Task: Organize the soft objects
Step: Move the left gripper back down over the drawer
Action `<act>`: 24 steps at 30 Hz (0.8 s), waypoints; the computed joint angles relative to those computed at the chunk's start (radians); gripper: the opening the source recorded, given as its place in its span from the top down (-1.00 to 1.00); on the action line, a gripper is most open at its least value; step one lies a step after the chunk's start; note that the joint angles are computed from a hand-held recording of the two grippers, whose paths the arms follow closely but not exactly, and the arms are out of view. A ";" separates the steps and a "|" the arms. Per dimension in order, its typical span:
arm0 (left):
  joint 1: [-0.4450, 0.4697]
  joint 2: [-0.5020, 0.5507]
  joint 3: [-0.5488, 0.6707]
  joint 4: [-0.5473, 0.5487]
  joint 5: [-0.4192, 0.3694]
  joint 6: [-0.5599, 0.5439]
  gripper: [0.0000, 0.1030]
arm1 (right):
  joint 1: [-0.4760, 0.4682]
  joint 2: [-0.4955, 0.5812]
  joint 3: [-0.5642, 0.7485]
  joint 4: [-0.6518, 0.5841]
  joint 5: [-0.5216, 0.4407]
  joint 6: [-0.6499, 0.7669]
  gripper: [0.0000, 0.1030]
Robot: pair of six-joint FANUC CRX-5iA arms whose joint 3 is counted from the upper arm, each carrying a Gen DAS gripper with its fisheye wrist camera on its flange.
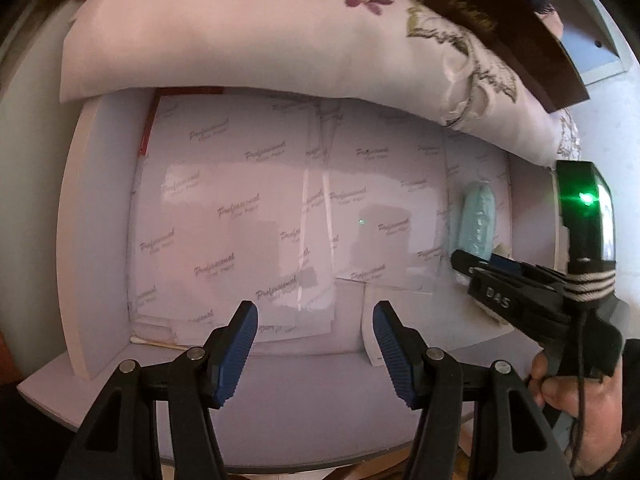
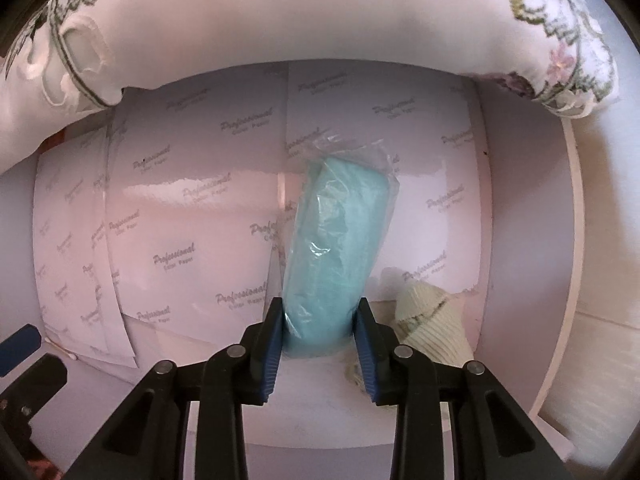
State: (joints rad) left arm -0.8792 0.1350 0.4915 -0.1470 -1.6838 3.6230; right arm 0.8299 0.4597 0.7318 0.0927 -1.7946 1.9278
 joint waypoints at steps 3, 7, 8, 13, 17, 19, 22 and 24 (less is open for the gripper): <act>0.008 -0.002 -0.015 0.019 0.011 -0.002 -0.18 | 0.001 -0.010 -0.013 0.011 0.009 0.005 0.34; 0.015 0.003 -0.018 0.033 0.013 -0.019 -0.18 | 0.015 -0.027 -0.020 0.018 0.009 -0.006 0.34; 0.016 0.006 -0.017 0.035 0.014 -0.020 -0.18 | 0.017 -0.031 -0.023 0.022 0.010 -0.001 0.34; 0.021 0.004 -0.026 0.045 0.018 -0.023 -0.18 | 0.024 -0.063 -0.065 0.042 0.029 -0.001 0.34; 0.022 -0.002 -0.031 0.045 0.020 -0.019 -0.18 | 0.033 -0.081 -0.085 0.052 0.038 -0.005 0.34; 0.019 0.001 -0.023 0.046 0.015 -0.017 -0.18 | 0.036 -0.088 -0.090 0.054 0.038 -0.008 0.34; 0.019 0.004 -0.018 0.047 0.009 -0.017 -0.18 | 0.043 -0.088 -0.088 0.052 0.037 -0.018 0.34; 0.016 0.002 -0.018 0.049 0.009 -0.013 -0.18 | 0.040 -0.088 -0.091 0.048 0.045 -0.016 0.34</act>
State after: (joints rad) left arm -0.8631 0.1369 0.4731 -0.0984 -1.6752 3.6099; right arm 0.8704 0.3718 0.6407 0.1412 -1.7493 1.9123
